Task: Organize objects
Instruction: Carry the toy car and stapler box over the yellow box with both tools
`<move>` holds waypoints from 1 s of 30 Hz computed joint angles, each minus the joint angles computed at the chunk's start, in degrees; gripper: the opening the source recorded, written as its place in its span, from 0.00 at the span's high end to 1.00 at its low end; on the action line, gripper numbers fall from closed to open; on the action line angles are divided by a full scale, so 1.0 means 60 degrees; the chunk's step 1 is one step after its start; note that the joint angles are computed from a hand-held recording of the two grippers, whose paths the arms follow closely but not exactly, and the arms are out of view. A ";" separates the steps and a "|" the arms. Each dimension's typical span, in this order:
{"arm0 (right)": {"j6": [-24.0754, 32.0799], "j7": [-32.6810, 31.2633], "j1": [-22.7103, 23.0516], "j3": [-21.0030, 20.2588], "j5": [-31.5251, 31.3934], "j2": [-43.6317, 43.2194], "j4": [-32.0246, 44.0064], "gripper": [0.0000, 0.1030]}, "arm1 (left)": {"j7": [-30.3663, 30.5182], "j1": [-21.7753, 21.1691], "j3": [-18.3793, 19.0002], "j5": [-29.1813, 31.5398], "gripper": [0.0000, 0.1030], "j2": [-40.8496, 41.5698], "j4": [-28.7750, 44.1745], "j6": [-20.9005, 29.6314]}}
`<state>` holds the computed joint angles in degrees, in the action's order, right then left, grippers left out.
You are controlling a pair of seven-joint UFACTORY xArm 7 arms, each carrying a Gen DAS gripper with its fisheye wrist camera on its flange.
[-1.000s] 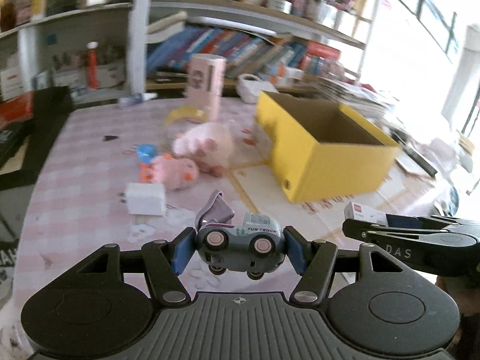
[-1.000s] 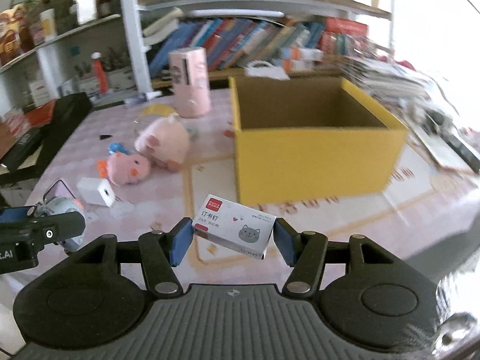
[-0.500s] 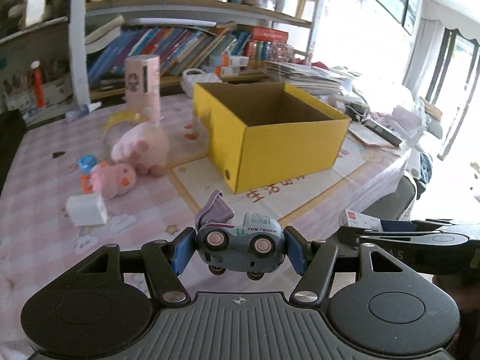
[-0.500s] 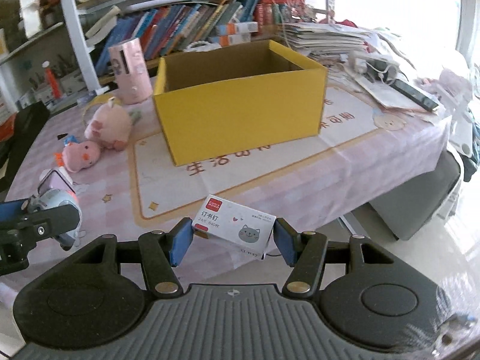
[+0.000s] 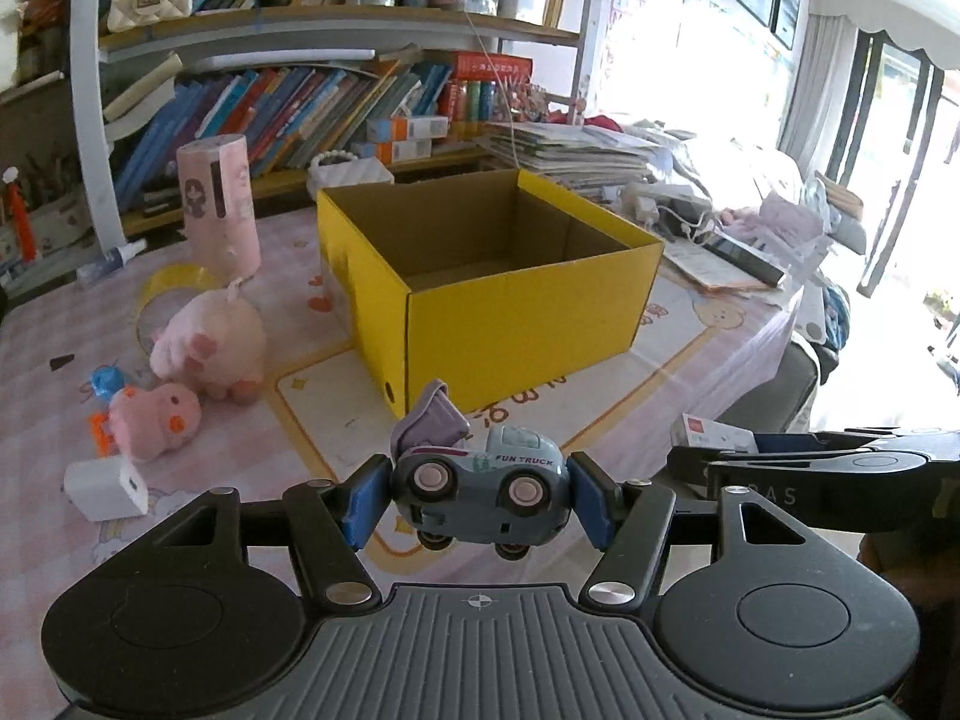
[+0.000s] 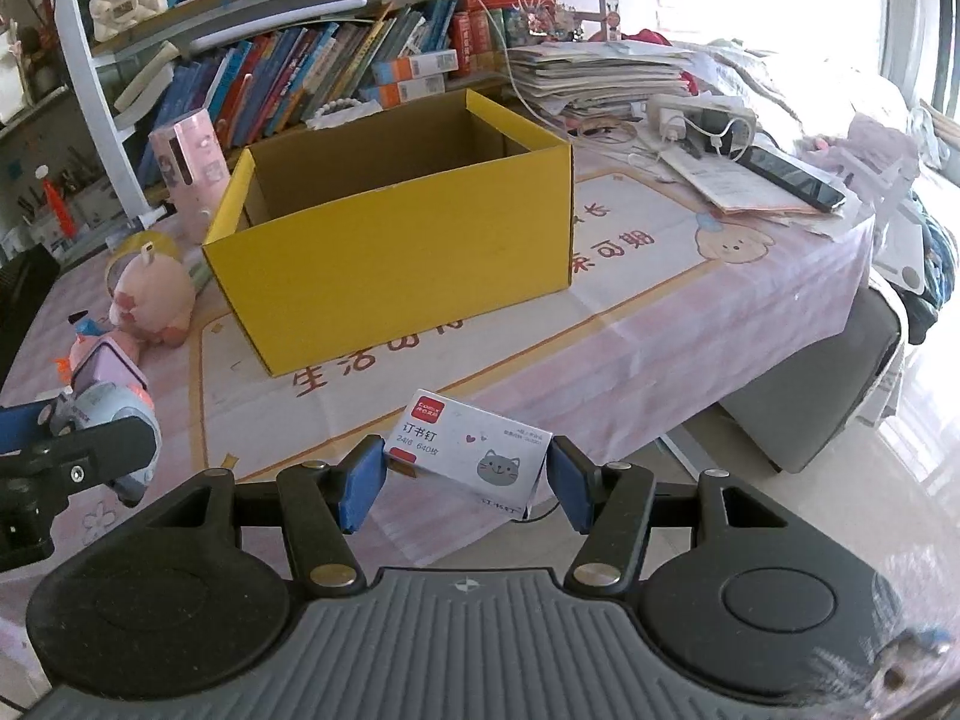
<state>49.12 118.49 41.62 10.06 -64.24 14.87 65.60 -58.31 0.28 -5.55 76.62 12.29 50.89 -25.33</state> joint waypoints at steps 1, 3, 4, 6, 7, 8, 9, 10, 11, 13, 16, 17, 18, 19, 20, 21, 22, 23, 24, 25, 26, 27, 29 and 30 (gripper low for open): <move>-0.0062 -0.0022 -0.0042 -0.0023 -0.0006 -0.0024 -0.0042 0.45 | -0.0025 -0.0022 -0.0025 0.0013 0.39 0.0054 0.0073 0.0031; -0.0176 -0.0056 -0.0138 -0.0061 0.0008 -0.0069 -0.0119 0.45 | 0.0019 -0.0068 -0.0076 -0.0044 0.39 0.0138 0.0180 0.0069; -0.0209 -0.0067 -0.0178 -0.0073 0.0017 -0.0089 -0.0151 0.45 | 0.0073 -0.0084 -0.0100 -0.0098 0.39 0.0184 0.0228 0.0073; -0.0280 -0.0112 -0.0268 -0.0099 0.0030 -0.0121 -0.0199 0.45 | 0.0348 -0.0128 -0.0141 -0.0401 0.39 0.0254 0.0255 0.0060; -0.0309 -0.0145 -0.0309 -0.0108 0.0027 -0.0136 -0.0215 0.45 | 0.0507 -0.0141 -0.0176 -0.0581 0.39 0.0294 0.0276 0.0066; -0.0322 -0.0178 -0.0339 -0.0112 0.0020 -0.0149 -0.0227 0.45 | 0.0671 -0.0143 -0.0219 -0.0764 0.39 0.0324 0.0281 0.0073; -0.0337 -0.0217 -0.0370 -0.0119 0.0002 -0.0162 -0.0239 0.45 | 0.0834 -0.0137 -0.0270 -0.0949 0.39 0.0357 0.0288 0.0078; -0.0360 -0.0278 -0.0408 -0.0127 -0.0015 -0.0175 -0.0247 0.45 | 0.0919 -0.0100 -0.0342 -0.1050 0.39 0.0382 0.0308 0.0092; -0.0380 -0.0344 -0.0443 -0.0134 -0.0037 -0.0185 -0.0249 0.45 | 0.1072 -0.0094 -0.0398 -0.1228 0.39 0.0417 0.0326 0.0104; -0.0415 -0.0482 -0.0509 -0.0152 -0.0110 -0.0206 -0.0252 0.45 | 0.1466 -0.0103 -0.0508 -0.1663 0.39 0.0481 0.0362 0.0136; -0.0465 -0.0686 -0.0610 -0.0188 -0.0287 -0.0240 -0.0228 0.45 | 0.2146 -0.0105 -0.0683 -0.2402 0.39 0.0573 0.0400 0.0138; -0.0494 -0.0738 -0.0647 -0.0203 -0.0363 -0.0250 -0.0227 0.45 | 0.2314 -0.0086 -0.0769 -0.2599 0.39 0.0617 0.0461 0.0165; -0.0527 -0.0799 -0.0687 -0.0217 -0.0443 -0.0260 -0.0222 0.45 | 0.2494 -0.0077 -0.0847 -0.2813 0.39 0.0669 0.0521 0.0192; -0.0573 -0.0849 -0.0732 -0.0238 -0.0543 -0.0272 -0.0220 0.45 | 0.2639 -0.0046 -0.0937 -0.2983 0.39 0.0734 0.0608 0.0226; -0.0615 -0.0890 -0.0778 -0.0256 -0.0636 -0.0284 -0.0217 0.45 | 0.2797 -0.0030 -0.1017 -0.3172 0.39 0.0781 0.0673 0.0264; -0.0649 -0.0942 -0.0827 -0.0281 -0.0759 -0.0294 -0.0203 0.45 | 0.2967 -0.0033 -0.1089 -0.3390 0.39 0.0842 0.0762 0.0314; -0.0684 -0.0994 -0.0879 -0.0301 -0.0869 -0.0311 -0.0200 0.45 | 0.3122 -0.0031 -0.1163 -0.3596 0.39 0.0903 0.0841 0.0368; -0.0716 -0.1051 -0.0931 -0.0322 -0.0991 -0.0323 -0.0181 0.45 | 0.3261 -0.0029 -0.1243 -0.3808 0.39 0.0983 0.0962 0.0435; -0.0761 -0.1104 -0.0995 -0.0358 -0.1166 -0.0342 -0.0159 0.45 | 0.3380 -0.0002 -0.1341 -0.3978 0.39 0.1078 0.1103 0.0498; -0.0790 -0.1129 -0.1054 -0.0386 -0.1341 -0.0368 -0.0147 0.45 | 0.3594 -0.0077 -0.1359 -0.4283 0.39 0.1167 0.1232 0.0552; -0.0828 -0.1162 -0.1124 -0.0418 -0.1536 -0.0387 -0.0119 0.45 | 0.3841 -0.0176 -0.1344 -0.4604 0.39 0.1243 0.1331 0.0586; -0.0889 -0.1211 -0.1212 -0.0465 -0.1786 -0.0413 -0.0080 0.45 | 0.4115 -0.0316 -0.1292 -0.4968 0.39 0.1317 0.1432 0.0612; -0.1019 -0.1271 -0.1389 -0.0520 -0.2206 -0.0439 -0.0003 0.45 | 0.4719 -0.0739 -0.1085 -0.5831 0.39 0.1513 0.1699 0.0675; -0.1122 -0.1331 -0.1496 -0.0554 -0.2412 -0.0440 0.0063 0.45 | 0.5005 -0.0974 -0.0954 -0.6259 0.39 0.1604 0.1827 0.0720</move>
